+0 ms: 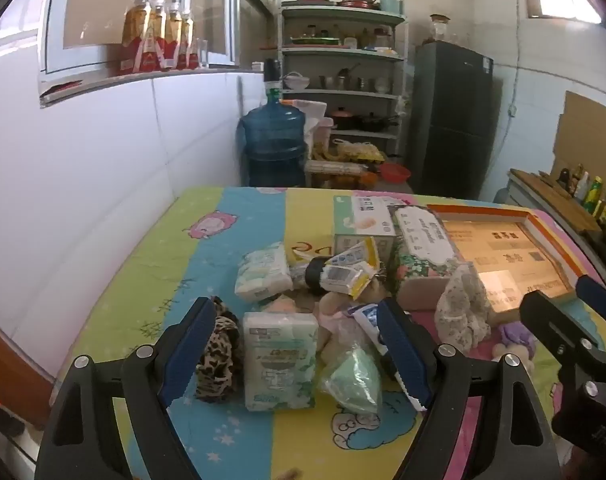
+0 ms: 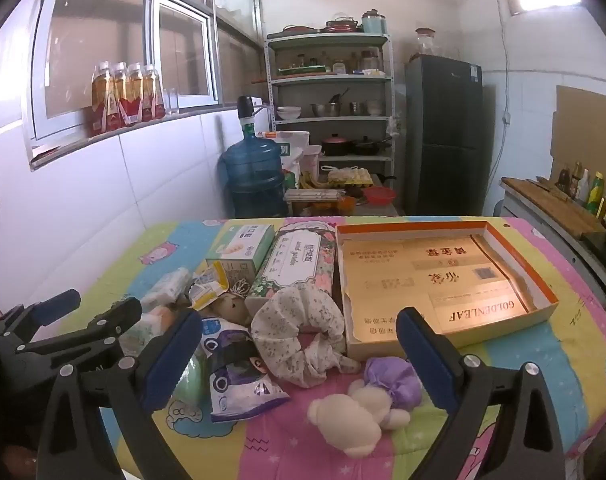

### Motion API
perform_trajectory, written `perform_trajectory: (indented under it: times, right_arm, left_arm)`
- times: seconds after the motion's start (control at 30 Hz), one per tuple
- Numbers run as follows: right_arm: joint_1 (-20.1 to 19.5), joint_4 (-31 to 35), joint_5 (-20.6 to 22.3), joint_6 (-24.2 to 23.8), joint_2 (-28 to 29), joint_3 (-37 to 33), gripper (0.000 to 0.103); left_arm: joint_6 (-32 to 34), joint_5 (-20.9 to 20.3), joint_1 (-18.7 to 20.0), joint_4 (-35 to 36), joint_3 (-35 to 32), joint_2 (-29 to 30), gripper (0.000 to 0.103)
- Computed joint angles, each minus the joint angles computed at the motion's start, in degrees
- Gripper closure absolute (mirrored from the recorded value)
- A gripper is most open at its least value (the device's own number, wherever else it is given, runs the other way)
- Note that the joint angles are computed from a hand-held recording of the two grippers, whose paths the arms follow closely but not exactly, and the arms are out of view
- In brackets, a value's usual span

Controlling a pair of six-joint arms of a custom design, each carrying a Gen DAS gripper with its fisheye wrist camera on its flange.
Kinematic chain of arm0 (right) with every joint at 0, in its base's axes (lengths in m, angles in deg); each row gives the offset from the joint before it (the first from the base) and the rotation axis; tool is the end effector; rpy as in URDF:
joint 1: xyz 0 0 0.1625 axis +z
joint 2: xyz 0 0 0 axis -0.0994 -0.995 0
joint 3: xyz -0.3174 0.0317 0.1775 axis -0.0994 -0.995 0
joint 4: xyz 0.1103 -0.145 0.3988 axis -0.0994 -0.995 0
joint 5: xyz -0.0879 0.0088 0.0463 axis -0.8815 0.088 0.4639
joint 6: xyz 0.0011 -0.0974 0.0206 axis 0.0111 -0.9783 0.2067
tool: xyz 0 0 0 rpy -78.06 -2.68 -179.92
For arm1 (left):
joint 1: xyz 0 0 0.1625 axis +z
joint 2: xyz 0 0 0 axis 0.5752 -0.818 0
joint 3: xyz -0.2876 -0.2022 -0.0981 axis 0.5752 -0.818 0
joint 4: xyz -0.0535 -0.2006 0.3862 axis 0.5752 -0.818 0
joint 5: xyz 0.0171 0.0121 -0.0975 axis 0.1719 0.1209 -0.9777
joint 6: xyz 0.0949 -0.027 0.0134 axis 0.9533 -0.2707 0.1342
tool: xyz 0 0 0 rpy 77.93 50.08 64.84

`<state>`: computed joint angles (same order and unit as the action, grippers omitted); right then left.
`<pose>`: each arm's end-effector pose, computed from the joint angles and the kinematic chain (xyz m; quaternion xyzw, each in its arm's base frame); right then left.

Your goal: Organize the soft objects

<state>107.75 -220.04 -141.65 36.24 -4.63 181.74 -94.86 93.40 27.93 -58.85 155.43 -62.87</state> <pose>0.1860 -0.5275 0.0412 0.0881 -0.7893 0.5030 0.3409 -0.1056 -0.6315 0.1274 0.2808 0.8428 -0.3620 0.2824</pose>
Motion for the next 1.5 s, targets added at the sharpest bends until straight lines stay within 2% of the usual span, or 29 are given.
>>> perform_trajectory:
  times: [0.1,0.17,0.3,0.37,0.83,1.5]
  right_arm:
    - [-0.2,0.4,0.8,0.6,-0.2,0.2,0.004]
    - [-0.3,0.6,1.0,0.7,-0.2,0.4,0.004]
    - [-0.3,0.3,1.0,0.4,-0.3,0.6,0.004]
    - [0.0,1.1,0.2,0.4,0.8,-0.8,0.004]
    - [0.0,0.8,0.5,0.4,0.2,0.2,0.004]
    - [-0.9,2.1,3.1,0.4,-0.8,1.4,0.004]
  left_arm:
    - [0.2,-0.1,0.0,0.2,-0.4,0.5,0.019]
    - [3.1,-0.7,-0.7,-3.5,2.7,-1.3,0.019]
    - [1.5,0.1,0.3,-2.2,1.5,-1.2,0.019]
    - [1.4,-0.4,-0.1,-3.0,2.6,-1.4,0.019]
    - [0.8,0.1,0.1,-2.3,2.2,-0.7,0.019]
    - [-0.1,0.4,-0.1,-2.0,2.4,-0.6,0.019]
